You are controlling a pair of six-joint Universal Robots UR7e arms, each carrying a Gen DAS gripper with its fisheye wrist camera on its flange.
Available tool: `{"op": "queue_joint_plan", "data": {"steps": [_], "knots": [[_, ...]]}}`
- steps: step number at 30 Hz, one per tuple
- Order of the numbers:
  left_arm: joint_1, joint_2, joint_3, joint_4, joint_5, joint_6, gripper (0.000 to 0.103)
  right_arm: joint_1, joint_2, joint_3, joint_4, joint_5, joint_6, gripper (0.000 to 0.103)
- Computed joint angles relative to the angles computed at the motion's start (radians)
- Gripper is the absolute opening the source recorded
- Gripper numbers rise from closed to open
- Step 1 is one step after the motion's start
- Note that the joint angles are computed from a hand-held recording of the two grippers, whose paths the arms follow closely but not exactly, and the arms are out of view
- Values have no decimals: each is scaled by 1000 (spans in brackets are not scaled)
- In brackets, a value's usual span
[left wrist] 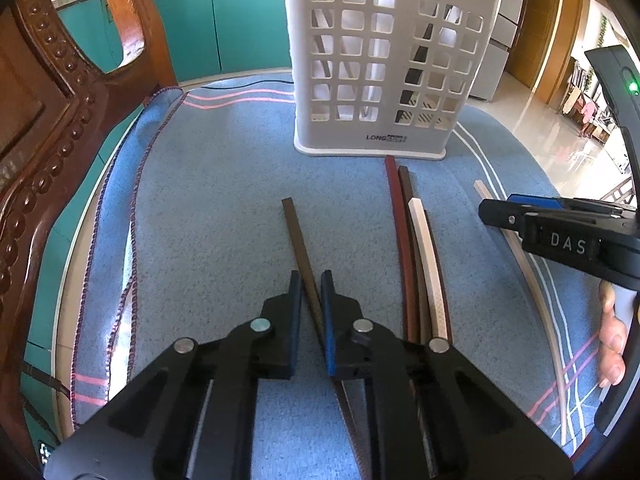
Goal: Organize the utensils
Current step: 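Hold the brown chopstick with the left gripper while the right hovers open over the light chopstick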
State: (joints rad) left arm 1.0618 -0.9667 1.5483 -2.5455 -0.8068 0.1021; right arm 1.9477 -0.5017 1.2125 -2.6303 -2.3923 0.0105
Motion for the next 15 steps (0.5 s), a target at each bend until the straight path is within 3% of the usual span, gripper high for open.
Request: {"op": "queue_joint_plan", "data": {"steps": [15], "knots": [[-4,-22,9,23,15,-15,11,11,12,10,-26,-28,-27,39]]}}
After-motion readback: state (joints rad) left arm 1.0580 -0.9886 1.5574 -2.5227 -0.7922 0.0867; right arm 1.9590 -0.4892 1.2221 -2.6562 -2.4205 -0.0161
